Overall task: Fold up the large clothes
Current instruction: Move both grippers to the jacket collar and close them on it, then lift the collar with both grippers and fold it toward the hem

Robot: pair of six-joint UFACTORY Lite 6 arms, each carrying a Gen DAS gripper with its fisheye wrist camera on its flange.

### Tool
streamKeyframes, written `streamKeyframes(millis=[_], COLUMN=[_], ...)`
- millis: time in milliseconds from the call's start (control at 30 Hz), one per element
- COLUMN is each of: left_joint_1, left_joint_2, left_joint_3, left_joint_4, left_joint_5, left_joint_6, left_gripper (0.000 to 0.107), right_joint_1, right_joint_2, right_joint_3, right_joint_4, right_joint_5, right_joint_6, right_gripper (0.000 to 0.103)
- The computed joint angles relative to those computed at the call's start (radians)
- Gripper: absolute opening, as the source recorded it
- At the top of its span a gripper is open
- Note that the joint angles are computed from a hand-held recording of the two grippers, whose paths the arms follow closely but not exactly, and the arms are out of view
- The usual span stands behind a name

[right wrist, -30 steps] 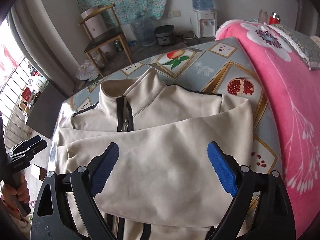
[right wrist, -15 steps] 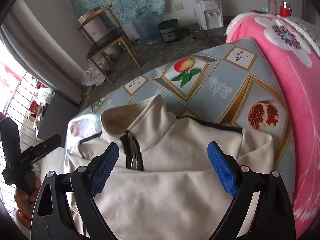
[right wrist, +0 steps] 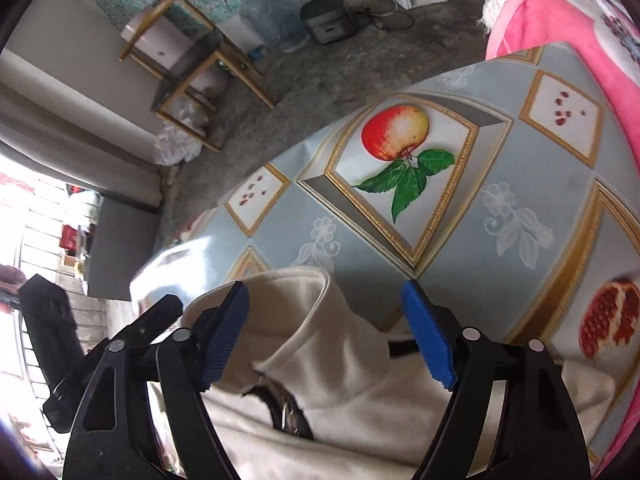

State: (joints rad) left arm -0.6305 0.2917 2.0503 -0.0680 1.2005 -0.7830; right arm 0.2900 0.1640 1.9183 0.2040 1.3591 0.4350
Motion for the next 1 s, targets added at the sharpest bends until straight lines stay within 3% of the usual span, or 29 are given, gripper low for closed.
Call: streamKeyframes(millis=[33, 100, 167, 200, 233, 433, 700, 1000], left_joint_1=[-0.004, -0.008, -0.024, -0.038, -0.052, -0.138, -0.270, -0.504], left_joint_2=[0.012, 0.016, 0.016, 0.025, 0.029, 0.019, -0.216, -0.435], left_joint_3=[0.007, -0.005, 0.000, 0.024, 0.040, 0.104, -0.116, -0.425], left_joint_4=[0.011, 0.006, 0.016, 0.031, 0.047, 0.107, 0.186, 0.343], left_joint_5=[0.003, -0.007, -0.009, 0.001, 0.011, 0.046, 0.020, -0.006], left_joint_6=[-0.003, 0.008, 0.033, 0.051, 0.071, 0.142, 0.140, 0.037], left_gripper=[0.057, 0.034, 0.017, 0.007, 0.007, 0.005, 0.004, 0.005], right_joint_1=[0.018, 0.045, 0.046, 0.050, 0.056, 0.128, 0.361, 0.793], right_joint_2=[0.029, 0.038, 0.000, -0.018, -0.035, -0.161, -0.396, -0.594], right_joint_3=[0.025, 0.026, -0.016, -0.028, -0.033, -0.098, -0.262, -0.535], right_joint_4=[-0.037, -0.084, -0.076, -0.077, -0.079, -0.149, -0.296, -0.551], right_joint_5=[0.017, 0.031, 0.013, 0.014, 0.019, 0.029, 0.044, 0.108], right_joint_6=[0.015, 0.019, -0.007, -0.022, -0.035, -0.065, 0.040, 0.349], right_gripper=[0.064, 0.048, 0.037, 0.025, 0.016, 0.012, 0.009, 0.010])
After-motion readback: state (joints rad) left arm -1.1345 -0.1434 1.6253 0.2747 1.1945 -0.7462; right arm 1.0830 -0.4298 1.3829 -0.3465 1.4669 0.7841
